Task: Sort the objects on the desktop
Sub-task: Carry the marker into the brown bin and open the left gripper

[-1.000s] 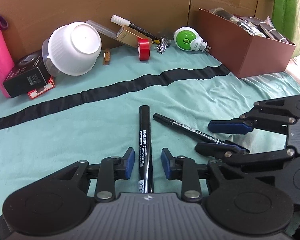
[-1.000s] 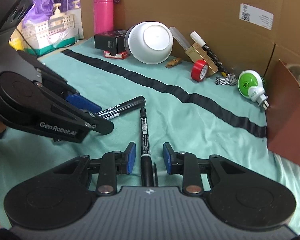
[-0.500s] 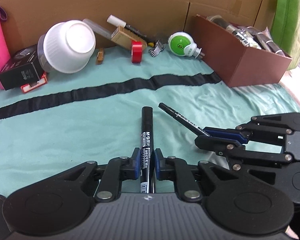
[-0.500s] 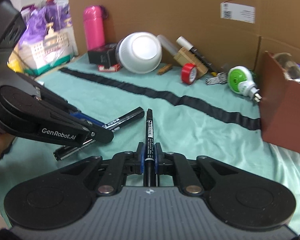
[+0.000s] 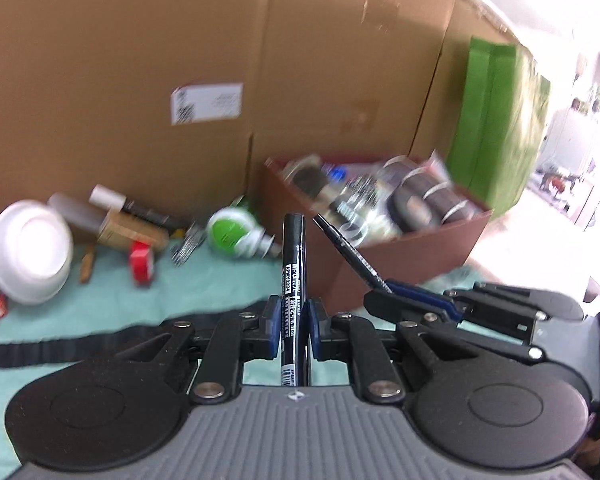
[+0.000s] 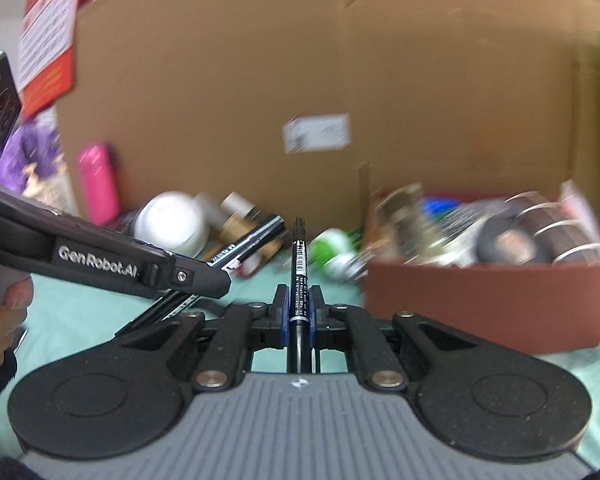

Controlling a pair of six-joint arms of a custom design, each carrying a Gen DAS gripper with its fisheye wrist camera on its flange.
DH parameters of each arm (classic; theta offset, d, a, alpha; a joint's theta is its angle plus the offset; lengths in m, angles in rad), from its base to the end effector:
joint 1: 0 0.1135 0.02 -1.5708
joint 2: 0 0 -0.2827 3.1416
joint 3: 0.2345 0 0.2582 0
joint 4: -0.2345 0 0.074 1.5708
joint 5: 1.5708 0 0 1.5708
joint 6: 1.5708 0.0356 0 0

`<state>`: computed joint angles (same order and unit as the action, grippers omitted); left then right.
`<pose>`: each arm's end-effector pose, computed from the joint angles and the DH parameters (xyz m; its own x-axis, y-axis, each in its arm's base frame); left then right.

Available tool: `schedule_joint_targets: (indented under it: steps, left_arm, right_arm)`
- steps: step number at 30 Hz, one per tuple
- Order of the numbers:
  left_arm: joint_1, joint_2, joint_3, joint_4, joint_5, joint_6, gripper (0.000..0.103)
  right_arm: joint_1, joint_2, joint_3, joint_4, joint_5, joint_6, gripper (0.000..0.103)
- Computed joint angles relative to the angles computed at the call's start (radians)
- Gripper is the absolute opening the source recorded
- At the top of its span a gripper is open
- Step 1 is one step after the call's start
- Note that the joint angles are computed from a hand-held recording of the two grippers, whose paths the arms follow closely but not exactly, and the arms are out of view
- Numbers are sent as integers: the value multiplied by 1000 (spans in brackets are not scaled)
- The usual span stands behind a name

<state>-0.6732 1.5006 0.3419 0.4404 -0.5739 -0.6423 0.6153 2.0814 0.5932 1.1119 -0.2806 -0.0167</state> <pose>0.1950 -0.1308 0.1210 -0.5342 -0.2174 -0.8169 -0.1449 0.9756 -0.1649 0.2714 0.2039 0.0750 -0.2873 -0.2227 -0.9316 -0.7698 0.6324 0.0862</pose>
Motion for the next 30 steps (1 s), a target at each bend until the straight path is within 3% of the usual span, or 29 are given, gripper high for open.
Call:
schedule_joint_targets:
  steps: [8, 13, 17, 24, 30]
  left_arm:
    - [83, 148, 224, 78, 66, 32, 13]
    - [143, 289, 386, 69, 126, 7, 13]
    - [191, 402, 500, 51, 176, -25, 13]
    - [246, 514, 608, 51, 218, -19, 13]
    - [267, 568, 641, 68, 259, 15, 14]
  right_arm:
    - [-122, 5, 111, -13, 52, 49, 7]
    - [-165, 73, 268, -97, 83, 120, 7]
    - [-191, 154, 429, -194, 46, 219, 7]
    - [-192, 271, 631, -325, 28, 270, 7]
    - [-202, 311, 682, -347, 28, 272, 10]
